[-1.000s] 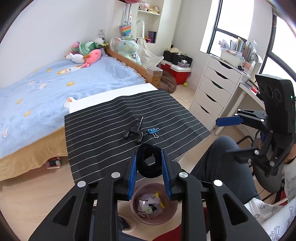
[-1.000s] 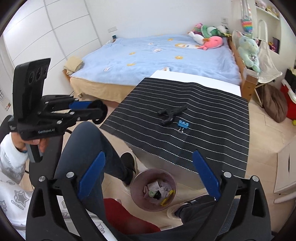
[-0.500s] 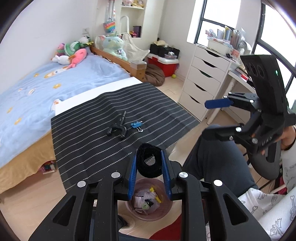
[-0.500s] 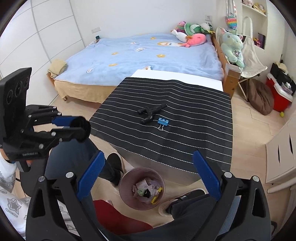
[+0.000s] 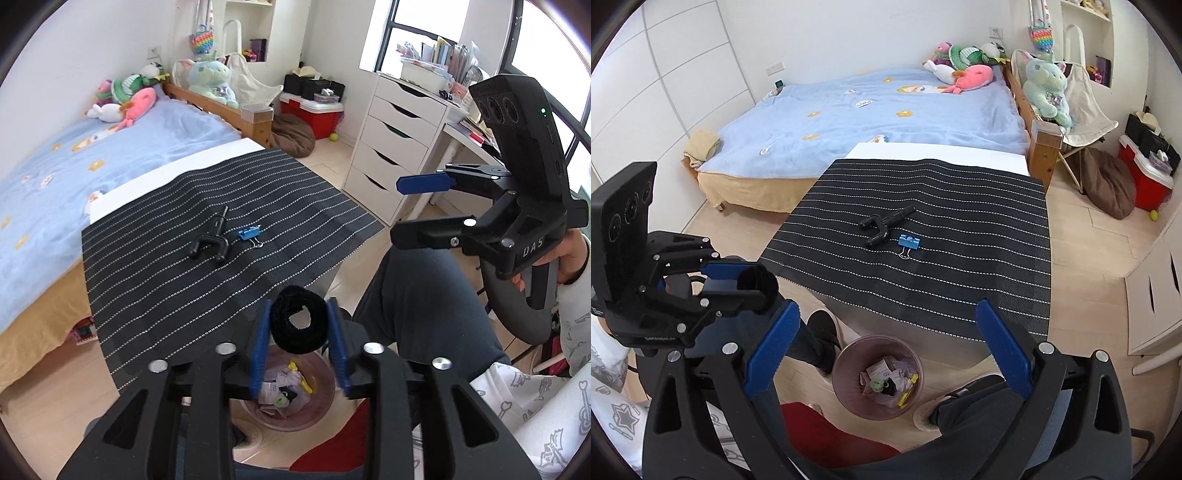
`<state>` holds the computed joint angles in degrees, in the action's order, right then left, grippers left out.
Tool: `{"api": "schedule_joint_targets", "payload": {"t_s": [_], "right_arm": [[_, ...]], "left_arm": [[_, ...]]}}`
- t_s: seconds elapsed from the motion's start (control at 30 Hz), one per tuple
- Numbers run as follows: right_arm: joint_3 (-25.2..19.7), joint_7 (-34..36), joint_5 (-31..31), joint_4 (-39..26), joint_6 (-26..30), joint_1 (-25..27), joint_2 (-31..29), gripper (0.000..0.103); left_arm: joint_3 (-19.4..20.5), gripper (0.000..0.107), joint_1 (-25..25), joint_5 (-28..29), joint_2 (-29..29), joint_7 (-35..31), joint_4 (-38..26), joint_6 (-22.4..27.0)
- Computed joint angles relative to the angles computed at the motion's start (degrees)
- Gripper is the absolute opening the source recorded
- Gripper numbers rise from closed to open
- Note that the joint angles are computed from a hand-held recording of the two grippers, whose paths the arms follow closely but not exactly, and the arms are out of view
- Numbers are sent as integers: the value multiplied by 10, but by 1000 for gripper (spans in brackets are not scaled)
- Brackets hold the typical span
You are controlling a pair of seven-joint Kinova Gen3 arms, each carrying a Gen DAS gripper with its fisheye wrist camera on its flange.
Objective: Collect trash
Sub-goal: 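Lower the black hair tie into the pink bin and open the left tool, then reach the right tool to the blue binder clip and grasp it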
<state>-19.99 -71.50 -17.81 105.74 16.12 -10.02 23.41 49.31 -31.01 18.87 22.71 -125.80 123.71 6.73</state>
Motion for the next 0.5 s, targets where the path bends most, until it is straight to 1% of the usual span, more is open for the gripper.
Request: {"api": "schedule_joint_targets", "payload": {"t_s": [0.03,0.07,0.1,0.13,0.3,0.33,0.43,0.5], "right_arm": [[0,0,-1,0,0,0,0,95],[-1,0,-2,0,0,2,1,95],[-2,1,-3,0,-1,3,1,95],[-3,1,-4,1,-1,4,1,95],[-7,5,-8,1,-1,10,4,95],[-7,5,-8,0,-1,11,5,95],[-4,3,-9,-1,0,9,8,95],[-5,2,-10,-3,0,9,11,95]], "left_arm": [[5,59,-5,1,5,-1,1,-3],[18,65,-17,2,12,-2,2,-5],[28,78,-27,1,18,-1,3,-7],[36,85,-35,0,22,0,7,-15],[36,92,-39,-25,25,38,12,-33],[36,95,-39,-30,23,47,15,-41],[32,95,-37,-45,16,73,23,-61],[15,95,-22,-55,9,91,24,-69]]}}
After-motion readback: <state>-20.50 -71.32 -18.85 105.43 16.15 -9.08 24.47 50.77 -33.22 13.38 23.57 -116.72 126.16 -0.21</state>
